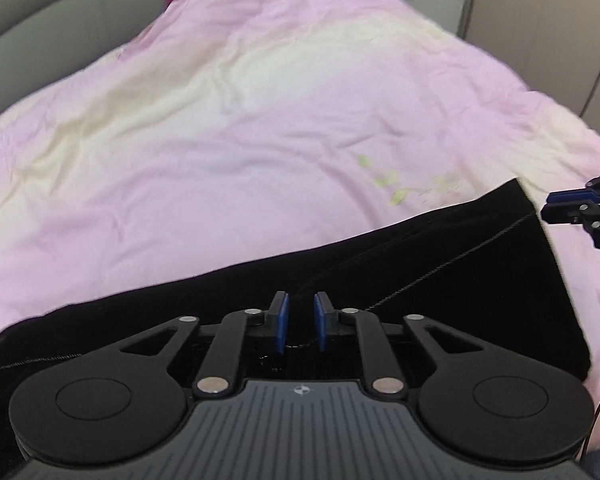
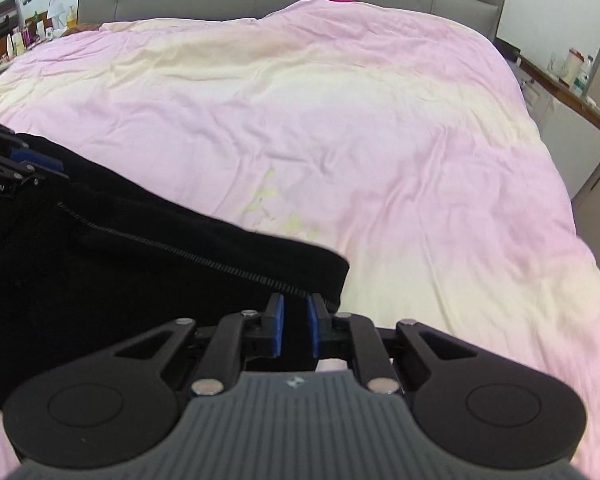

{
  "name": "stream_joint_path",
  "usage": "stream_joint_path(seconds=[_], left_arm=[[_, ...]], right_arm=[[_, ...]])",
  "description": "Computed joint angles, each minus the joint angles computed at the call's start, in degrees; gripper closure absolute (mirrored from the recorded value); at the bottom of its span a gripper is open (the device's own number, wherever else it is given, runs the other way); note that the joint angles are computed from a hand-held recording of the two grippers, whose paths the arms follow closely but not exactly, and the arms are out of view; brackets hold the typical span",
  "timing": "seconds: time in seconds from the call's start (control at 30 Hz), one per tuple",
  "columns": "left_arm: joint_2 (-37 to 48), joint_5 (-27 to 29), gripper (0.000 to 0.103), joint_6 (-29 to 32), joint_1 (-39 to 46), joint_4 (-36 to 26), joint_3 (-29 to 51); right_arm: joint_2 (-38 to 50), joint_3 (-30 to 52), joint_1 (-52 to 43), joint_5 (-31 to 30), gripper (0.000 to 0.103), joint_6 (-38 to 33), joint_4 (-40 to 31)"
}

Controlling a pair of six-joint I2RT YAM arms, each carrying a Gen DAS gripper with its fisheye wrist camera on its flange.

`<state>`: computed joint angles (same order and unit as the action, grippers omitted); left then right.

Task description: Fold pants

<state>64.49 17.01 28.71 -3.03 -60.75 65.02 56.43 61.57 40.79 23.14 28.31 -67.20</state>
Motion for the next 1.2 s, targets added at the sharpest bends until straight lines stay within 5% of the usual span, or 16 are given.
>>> stream_joint_path(seconds=[0.17, 0.37, 0.53, 0.73, 0.93, 1.0, 1.2], left_arm=[[3.6, -3.4, 0.088, -1.4, -1.1, 5.5, -3.0], [5.7, -9.5, 0.088, -1.5, -6.6, 9.8, -4.7], [3.5, -9.8, 0.084, -1.0, -6.6, 9.5, -4.8], [-2.1, -6.3, 0.08, 11.7, 5.1, 0.3, -1.5], [1.2, 3.5, 0.075, 32.7, 31.0, -13.8, 8.5], [4.8, 6.3, 0.067, 38.5, 38.9, -17.2, 13.3], [24.1, 12.4, 0.036, 45.2, 55.6, -27.7, 35.0]], right_arm=[[5.2, -5.0, -12.4, -7.5, 0.099, -8.4, 9.3], [10.1, -12.4, -16.3, -11.1, 0.1, -10.1, 18.4], [10.6, -10.8, -17.4, -12.5, 0.101, -9.5, 17.0], [3.8, -7.0, -10.5, -8.2, 0.09, -9.0, 10.4], [5.5, 0.2, 6.9, -5.1, 0.083, -4.5, 5.3], [8.2, 2.1, 12.7, -3.5, 0.074, -3.8, 5.6], [17.6, 7.7, 20.1, -2.4, 0.069, -5.8, 7.7]])
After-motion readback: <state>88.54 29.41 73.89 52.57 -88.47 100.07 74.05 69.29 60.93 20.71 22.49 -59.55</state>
